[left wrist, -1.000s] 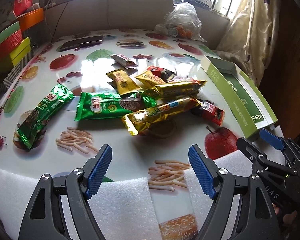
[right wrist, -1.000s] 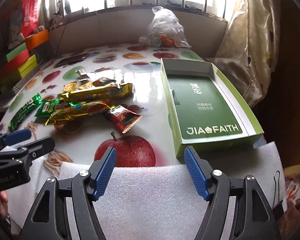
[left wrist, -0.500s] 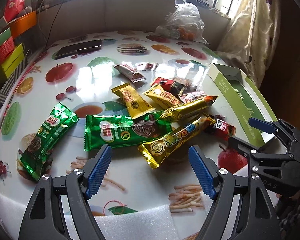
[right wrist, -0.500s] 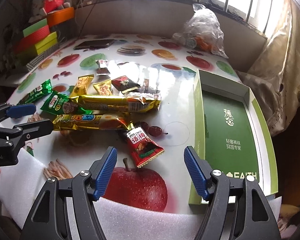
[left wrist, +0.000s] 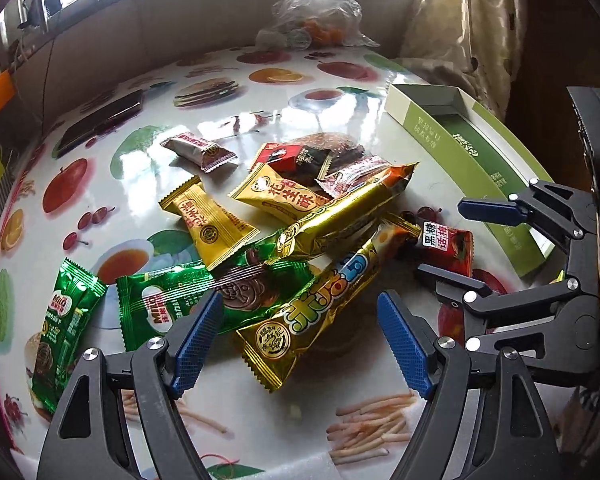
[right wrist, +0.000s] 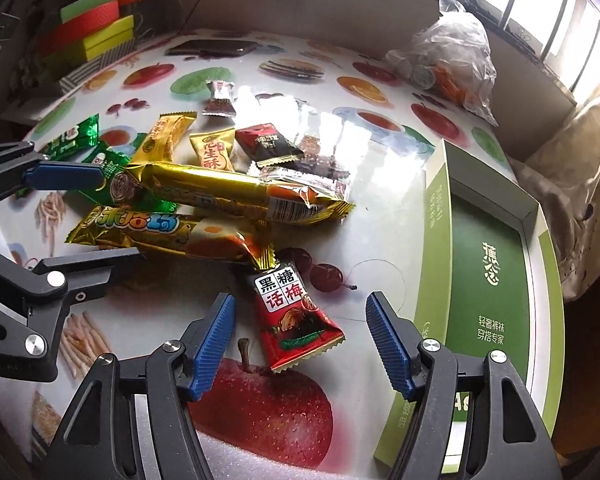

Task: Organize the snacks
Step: 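Grasp the red-and-black plum packet with the right gripper while the left gripper grasps the gold candy bar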

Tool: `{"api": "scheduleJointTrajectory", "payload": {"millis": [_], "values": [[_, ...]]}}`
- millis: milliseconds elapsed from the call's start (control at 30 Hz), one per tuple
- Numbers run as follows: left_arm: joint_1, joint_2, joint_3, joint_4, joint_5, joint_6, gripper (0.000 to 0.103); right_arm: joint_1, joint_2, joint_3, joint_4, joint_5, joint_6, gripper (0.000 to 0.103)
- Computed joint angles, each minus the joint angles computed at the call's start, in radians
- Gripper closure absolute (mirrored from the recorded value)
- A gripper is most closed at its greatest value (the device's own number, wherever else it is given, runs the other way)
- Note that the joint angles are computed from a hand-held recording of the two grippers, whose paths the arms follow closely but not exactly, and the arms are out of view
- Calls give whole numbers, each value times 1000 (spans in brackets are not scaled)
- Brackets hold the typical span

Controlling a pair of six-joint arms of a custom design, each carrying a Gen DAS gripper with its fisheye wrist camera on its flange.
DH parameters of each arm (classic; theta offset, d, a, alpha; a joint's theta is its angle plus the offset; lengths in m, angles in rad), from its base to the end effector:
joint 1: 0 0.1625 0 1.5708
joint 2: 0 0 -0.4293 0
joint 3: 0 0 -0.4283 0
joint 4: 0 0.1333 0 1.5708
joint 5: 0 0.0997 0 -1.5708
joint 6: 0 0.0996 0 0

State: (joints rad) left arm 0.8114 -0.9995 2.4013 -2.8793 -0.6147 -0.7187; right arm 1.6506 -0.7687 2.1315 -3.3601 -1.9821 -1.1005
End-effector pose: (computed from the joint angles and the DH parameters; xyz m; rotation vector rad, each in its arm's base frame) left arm -0.1184 -0.4365 0.0349 0.1014 2.2766 -0.7165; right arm 0.1351 -0.5164 0.0000 1.3344 -2.2011 0.2238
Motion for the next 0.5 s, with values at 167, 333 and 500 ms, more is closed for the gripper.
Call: {"api": "scheduleJointTrajectory", "payload": {"millis": [167, 333, 500], "values": [[14, 12, -16, -20, -14, 43, 24, -6, -1, -11, 31, 19, 15, 42], [16, 23, -28, 0, -12, 48, 32, -6, -4, -11, 47, 29, 21, 50], [16, 24, -32, -10, -15, 56, 44, -10, -18, -6, 85, 47, 43, 65]]}}
